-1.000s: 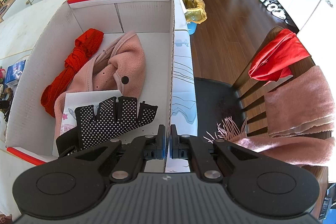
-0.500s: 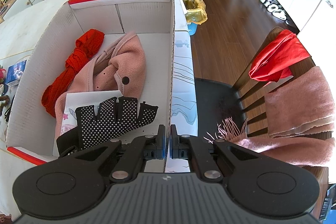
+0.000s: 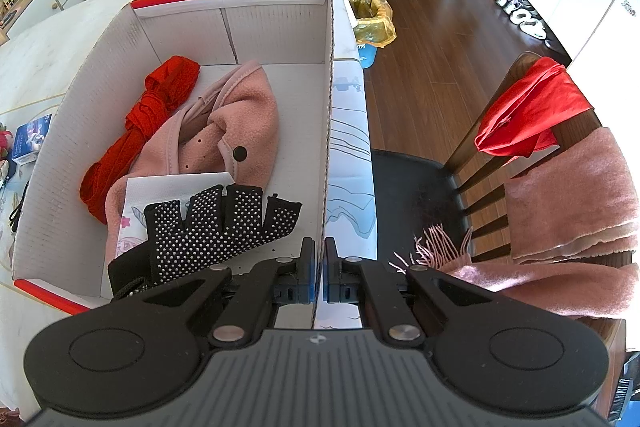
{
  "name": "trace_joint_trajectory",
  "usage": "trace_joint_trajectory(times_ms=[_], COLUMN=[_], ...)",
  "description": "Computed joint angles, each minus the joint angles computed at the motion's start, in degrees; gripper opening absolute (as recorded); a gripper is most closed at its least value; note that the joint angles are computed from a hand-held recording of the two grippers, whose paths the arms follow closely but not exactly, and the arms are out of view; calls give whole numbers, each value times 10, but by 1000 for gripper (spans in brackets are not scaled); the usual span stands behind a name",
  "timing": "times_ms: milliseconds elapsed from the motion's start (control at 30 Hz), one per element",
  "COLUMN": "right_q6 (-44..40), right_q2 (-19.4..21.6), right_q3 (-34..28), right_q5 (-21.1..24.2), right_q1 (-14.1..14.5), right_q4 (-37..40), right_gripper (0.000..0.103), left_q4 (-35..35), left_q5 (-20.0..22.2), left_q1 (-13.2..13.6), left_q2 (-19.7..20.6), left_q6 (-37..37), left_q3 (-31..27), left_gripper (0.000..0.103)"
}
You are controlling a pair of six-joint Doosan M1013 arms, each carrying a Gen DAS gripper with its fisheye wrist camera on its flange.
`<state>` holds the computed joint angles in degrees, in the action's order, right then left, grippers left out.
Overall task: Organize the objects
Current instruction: 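Carry the hair tie with the left gripper into the box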
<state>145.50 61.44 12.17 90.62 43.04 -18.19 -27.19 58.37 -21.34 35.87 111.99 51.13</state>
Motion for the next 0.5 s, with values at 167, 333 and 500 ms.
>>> trace_joint_trajectory(times_ms=[167,333,500], right_q6=[-2,-3,-2], right_q2=[1,1,-3], right_q3=[-2,-2,8], right_q5=[1,0,-7], right_q1=[0,0,0], right_q4=[0,1,1], right_gripper=[2,2,2], left_q4=[-17,-7,30], left_q5=[16,24,34], left_q1=[-21,-45,-67], left_q2=[16,33,52], left_q6=[36,66,70], left_q3=[-31,-56,-76], left_gripper=[3,3,3])
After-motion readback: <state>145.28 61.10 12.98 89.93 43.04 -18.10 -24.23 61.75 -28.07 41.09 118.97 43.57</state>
